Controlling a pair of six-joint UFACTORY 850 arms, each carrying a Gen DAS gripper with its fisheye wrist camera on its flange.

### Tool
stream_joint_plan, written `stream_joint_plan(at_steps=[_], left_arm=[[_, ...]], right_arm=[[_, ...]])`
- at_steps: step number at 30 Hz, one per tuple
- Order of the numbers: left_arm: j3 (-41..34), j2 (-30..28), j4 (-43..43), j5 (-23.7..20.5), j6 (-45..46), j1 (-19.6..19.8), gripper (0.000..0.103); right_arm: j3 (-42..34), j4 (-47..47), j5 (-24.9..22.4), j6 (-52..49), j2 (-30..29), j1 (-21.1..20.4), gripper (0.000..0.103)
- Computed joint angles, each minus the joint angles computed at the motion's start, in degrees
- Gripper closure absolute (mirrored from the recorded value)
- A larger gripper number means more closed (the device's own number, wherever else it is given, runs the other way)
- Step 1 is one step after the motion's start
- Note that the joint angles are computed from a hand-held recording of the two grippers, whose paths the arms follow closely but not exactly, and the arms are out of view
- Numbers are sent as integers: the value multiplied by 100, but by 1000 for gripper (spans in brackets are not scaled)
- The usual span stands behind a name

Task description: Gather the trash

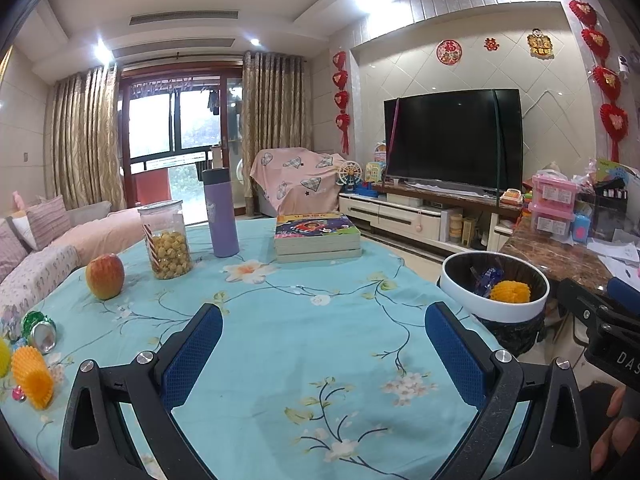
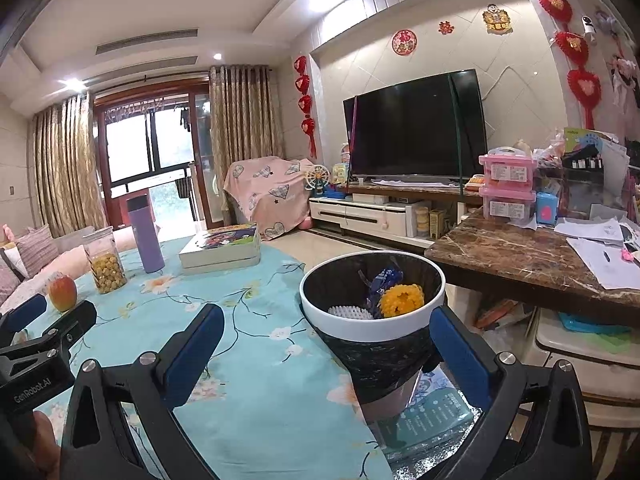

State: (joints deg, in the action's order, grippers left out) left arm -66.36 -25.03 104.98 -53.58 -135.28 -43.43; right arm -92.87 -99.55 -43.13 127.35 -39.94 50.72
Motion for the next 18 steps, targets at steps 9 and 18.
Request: stream_joint_plan(at_steps=[9,18], left_arm=[[9,5,24,22,-20,6,0],[19,12,63,63,-13,36,0]], right_arm=[[-2,-18,11,5,2,-2,0],[-13,-24,19,-45,12,5,0]])
